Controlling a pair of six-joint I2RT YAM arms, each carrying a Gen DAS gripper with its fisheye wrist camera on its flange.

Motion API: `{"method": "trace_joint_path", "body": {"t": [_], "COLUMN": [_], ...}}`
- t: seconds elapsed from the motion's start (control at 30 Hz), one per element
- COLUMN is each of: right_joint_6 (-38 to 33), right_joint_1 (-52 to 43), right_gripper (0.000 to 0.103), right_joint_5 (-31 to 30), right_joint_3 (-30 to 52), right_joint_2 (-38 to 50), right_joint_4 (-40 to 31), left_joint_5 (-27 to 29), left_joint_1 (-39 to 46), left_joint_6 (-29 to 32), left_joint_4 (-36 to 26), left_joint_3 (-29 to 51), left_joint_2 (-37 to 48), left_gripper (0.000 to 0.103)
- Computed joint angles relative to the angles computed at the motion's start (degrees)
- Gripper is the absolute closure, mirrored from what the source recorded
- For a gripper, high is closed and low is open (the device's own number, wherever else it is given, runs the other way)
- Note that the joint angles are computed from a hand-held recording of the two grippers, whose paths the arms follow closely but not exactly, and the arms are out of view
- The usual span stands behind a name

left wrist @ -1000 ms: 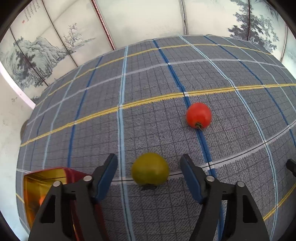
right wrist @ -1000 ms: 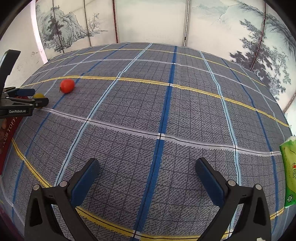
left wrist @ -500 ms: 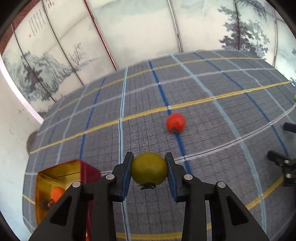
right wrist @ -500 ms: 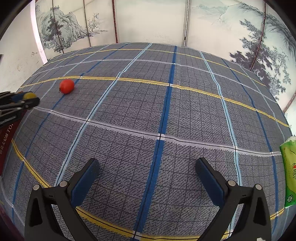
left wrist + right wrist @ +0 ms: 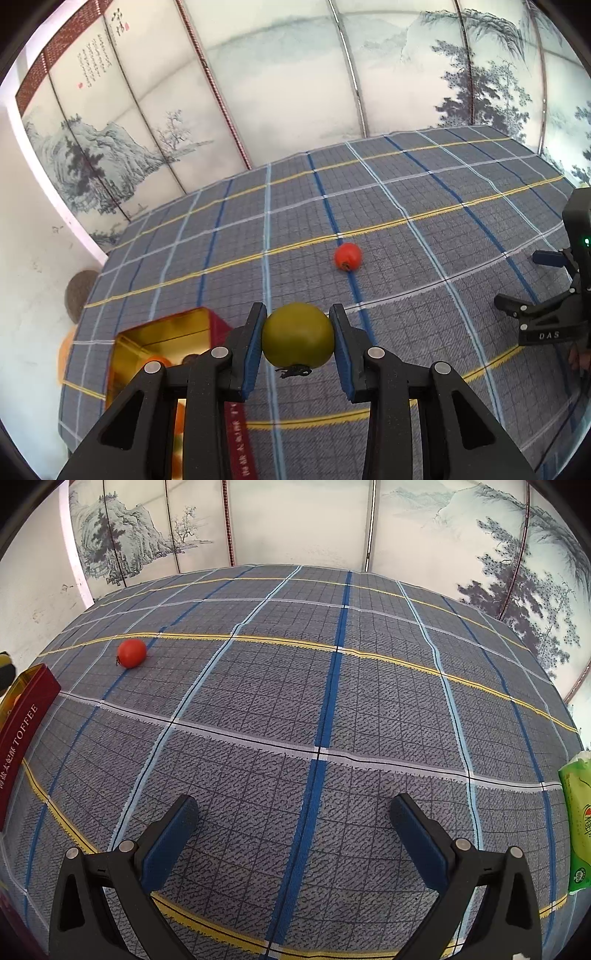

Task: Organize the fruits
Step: 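Carry the lime with the left gripper over the tray while the right grasps the last red tomato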

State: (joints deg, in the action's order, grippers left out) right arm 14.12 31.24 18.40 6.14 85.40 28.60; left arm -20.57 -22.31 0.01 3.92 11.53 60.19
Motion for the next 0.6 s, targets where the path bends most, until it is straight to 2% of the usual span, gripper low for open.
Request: {"method": "trace_joint_path", "body": {"t": [0.27, 0.6], "right_joint_6": [1.15, 1.48], "right_joint_1": [-0.45, -0.21], "right_gripper": [0.000, 0.000], "right_joint_5": [0.89, 1.12], "right_joint_3": [0.06, 0.09], "right_joint_2": [0.03, -0.12], "right_joint_4": [-0.21, -0.50], "left_joint_5": [3.12, 10.00], "left_joint_1": [4.67, 14.43], "left_joint_6": [1.80, 6.06], "left_joint_4": [-6.19, -14.59], "left_joint_3": [-2.63, -6.32], "left_joint_2": [-9.78, -23.01], "left_gripper": [0.067, 0.067]}}
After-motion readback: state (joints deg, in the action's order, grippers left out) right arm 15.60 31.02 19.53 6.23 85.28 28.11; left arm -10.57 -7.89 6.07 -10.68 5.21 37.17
